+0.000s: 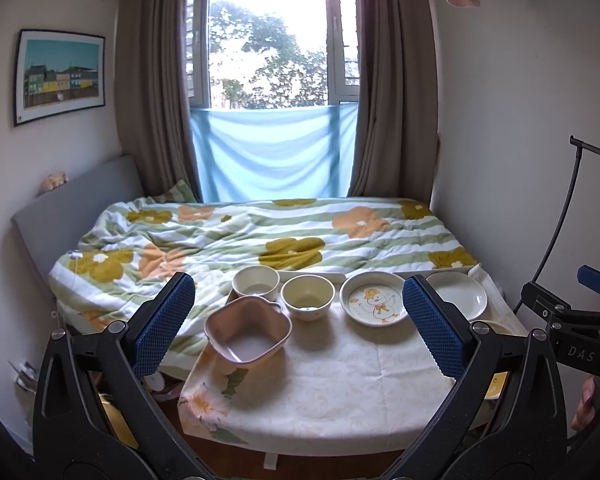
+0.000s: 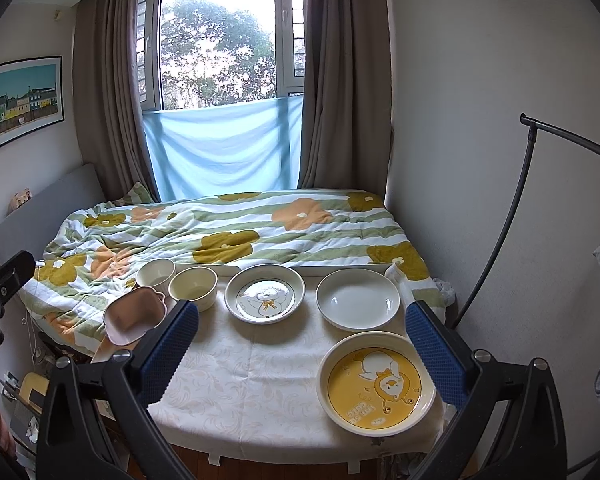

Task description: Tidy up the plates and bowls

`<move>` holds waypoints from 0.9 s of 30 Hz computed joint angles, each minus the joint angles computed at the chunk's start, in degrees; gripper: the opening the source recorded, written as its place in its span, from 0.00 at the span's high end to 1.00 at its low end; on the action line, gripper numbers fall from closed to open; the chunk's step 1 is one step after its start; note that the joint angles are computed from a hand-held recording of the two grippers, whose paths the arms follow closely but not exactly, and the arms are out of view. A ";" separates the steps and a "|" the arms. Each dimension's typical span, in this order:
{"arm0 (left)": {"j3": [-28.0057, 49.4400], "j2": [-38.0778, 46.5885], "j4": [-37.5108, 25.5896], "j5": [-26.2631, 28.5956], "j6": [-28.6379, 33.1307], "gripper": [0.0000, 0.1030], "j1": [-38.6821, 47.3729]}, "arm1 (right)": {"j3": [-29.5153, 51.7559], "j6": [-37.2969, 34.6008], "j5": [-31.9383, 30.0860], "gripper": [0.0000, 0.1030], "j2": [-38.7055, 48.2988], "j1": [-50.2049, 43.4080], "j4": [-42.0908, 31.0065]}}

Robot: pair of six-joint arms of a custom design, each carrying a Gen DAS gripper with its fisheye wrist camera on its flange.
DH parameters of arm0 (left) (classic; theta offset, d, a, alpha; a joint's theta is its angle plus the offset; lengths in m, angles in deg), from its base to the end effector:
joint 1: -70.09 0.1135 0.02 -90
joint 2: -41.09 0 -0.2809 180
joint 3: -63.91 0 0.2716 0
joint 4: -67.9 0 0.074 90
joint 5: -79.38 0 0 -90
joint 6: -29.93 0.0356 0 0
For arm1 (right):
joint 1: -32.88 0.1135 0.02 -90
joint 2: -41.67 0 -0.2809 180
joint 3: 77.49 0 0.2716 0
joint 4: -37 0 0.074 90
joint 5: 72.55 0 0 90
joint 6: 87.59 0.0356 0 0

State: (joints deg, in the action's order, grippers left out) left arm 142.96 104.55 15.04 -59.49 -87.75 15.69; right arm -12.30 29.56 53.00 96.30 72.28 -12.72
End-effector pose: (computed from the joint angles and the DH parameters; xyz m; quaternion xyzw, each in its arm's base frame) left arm 0.1578 -0.1743 0.3788 0.0098 0.8361 0.0141 0.5483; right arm 0.1710 0.1136 0.3273 0.0385 0.8691 -0.0062 0.4930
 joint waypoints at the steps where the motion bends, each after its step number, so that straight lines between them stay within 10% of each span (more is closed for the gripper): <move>1: 0.36 0.29 -0.08 0.71 0.51 0.00 0.51 | 0.43 0.52 0.08 0.00 0.44 0.05 -0.49; 16: 2.33 17.33 13.71 27.58 15.66 0.00 9.40 | -6.40 6.13 -7.18 0.00 -0.32 -13.75 -4.55; 27: 29.18 56.01 11.04 49.37 17.07 0.00 10.70 | -20.22 -10.15 -39.35 0.00 6.14 -50.44 11.32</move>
